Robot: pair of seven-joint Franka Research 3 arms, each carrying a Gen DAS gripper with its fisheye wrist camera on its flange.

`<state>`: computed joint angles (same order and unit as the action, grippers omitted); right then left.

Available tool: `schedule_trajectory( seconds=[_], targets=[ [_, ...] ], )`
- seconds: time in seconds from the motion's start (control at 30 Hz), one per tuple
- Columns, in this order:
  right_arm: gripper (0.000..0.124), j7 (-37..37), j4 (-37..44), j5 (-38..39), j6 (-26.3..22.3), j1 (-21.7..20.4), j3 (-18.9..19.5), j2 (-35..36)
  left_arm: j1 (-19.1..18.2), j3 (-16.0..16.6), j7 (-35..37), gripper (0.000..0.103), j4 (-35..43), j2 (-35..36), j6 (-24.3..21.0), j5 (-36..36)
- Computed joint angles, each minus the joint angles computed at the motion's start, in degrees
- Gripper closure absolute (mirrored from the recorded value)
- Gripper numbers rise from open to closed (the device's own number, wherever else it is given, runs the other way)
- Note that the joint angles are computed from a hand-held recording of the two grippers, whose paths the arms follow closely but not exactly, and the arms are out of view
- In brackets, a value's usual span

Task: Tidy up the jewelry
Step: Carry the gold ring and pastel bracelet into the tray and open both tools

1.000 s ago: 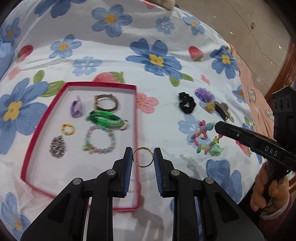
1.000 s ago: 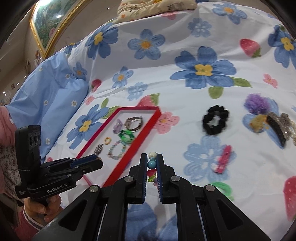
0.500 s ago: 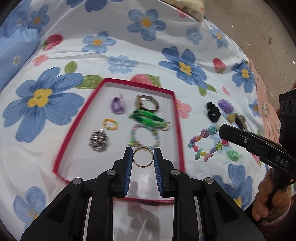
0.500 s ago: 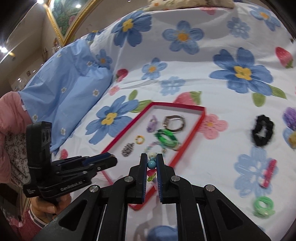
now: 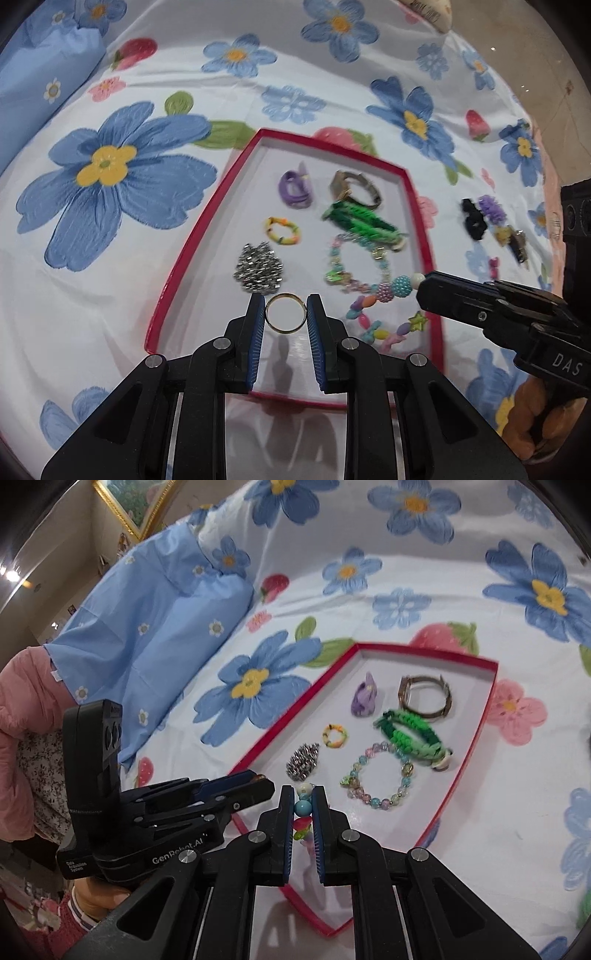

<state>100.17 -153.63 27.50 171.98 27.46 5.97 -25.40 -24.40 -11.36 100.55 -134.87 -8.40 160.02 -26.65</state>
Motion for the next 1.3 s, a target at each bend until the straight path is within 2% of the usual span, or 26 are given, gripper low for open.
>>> schedule_trajectory(
  seconds=[0.17, 0.33, 0.5, 0.67, 1.03, 1.13, 1.3],
  targets=[
    [0.115, 0.8, 0.3, -1.0, -2.1, -1.8, 0.0, 2.1, 1.3, -1.1, -2.7, 0.082, 1.2, 2.5, -0.3, 4.9],
    [0.115, 3.1, 0.8, -5.2, -5.9, -6.1, 1.8, 3.0, 2.4, -2.2, -4.4, 0.082, 2.8, 4.6, -1.6, 8.0],
    [0.115, 2.9, 1.4, -7.3, -8.6, -6.8, 1.4, 3.6, 3.1, -3.0, -5.8, 0.082, 3.5, 5.7, -2.4, 10.2],
    [0.114, 4.7, 2.4, -11.3, -10.0, -8.8, 3.0, 4.1, 3.6, -3.6, -7.5, 0.082, 3.8, 6.0, -2.6, 12.7],
    [0.109, 5.2, 2.2, -11.3, -9.2, -7.8, 2.0, 4.4, 3.9, -3.9, -10.5, 0.081, 3.9, 6.2, -2.5, 16.1],
    [0.107, 3.5, 1.5, -8.4, -8.1, -6.1, 0.4, 4.0, 3.9, -3.9, -11.3, 0.076, 3.9, 6.2, -2.6, 16.8],
    [0.095, 3.0, 0.8, -6.9, -6.7, -5.9, 0.6, 3.0, 3.8, -3.8, -11.6, 0.070, 3.6, 5.8, -2.5, 16.7]
  ],
)
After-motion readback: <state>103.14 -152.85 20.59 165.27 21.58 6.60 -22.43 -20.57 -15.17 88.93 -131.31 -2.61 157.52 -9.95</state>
